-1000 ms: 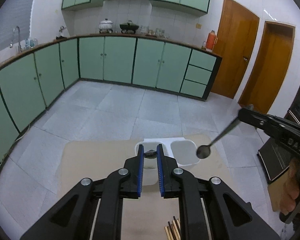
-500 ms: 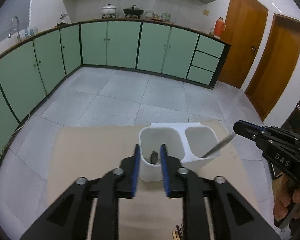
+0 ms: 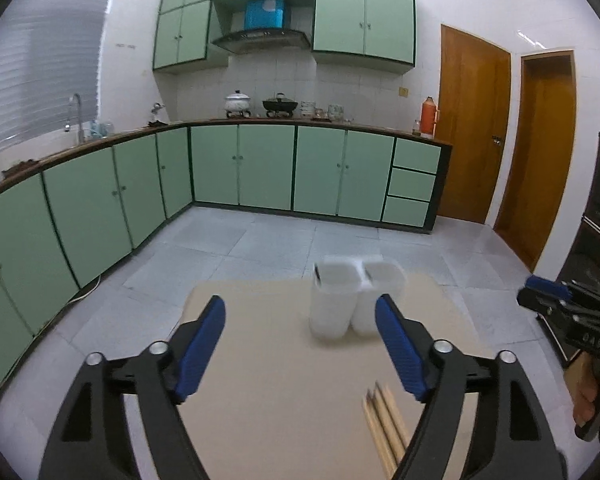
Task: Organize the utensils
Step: 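Move both open tools back over the chopstick bundle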
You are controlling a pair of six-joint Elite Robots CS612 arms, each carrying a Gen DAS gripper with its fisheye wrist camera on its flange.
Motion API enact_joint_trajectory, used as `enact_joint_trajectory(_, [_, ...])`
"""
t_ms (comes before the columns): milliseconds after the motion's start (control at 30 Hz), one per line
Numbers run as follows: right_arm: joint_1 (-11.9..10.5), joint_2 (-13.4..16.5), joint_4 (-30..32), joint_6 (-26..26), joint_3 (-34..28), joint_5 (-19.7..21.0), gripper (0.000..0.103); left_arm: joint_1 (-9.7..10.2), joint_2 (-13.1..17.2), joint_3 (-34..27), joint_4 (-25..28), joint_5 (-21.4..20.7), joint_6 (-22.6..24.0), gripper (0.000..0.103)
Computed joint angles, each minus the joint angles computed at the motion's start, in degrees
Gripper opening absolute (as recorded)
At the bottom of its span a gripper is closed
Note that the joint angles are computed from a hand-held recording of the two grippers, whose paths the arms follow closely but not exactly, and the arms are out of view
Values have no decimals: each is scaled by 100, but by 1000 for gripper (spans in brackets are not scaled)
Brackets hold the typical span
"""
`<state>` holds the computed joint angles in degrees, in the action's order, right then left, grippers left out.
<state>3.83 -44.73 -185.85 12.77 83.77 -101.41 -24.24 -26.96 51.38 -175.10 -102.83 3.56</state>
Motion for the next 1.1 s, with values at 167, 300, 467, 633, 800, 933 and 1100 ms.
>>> enact_joint_trajectory(167, [320, -8, -516, 449, 879, -332, 40, 43, -454, 1618, -980, -24, -63, 83])
enact_joint_trajectory(300, [476, 118, -506, 919, 1207, -154, 40, 35, -600, 2351, -1160, -87, 93, 83])
enact_joint_trajectory(467, [627, 313, -244, 823, 1176, -52, 32, -18, -568, 2683, -954, -262, 201, 82])
enact_joint_trajectory(633, [637, 397, 8, 602, 1086, 165, 32, -70, -518, 2830, -1092, -138, 398, 82])
enact_joint_trajectory(800, [665, 495, 42, 424, 928, 47, 25, -102, -453, 2807, -994, -157, 527, 79])
enact_joint_trajectory(933, [600, 520, -55, 483, 950, -33, 13, -147, -440, 2800, -820, -179, 783, 77])
enact_joint_trajectory(1100, [501, 468, -198, 650, 1093, -15, 13, -249, -454, 2838, -742, -175, 1059, 76])
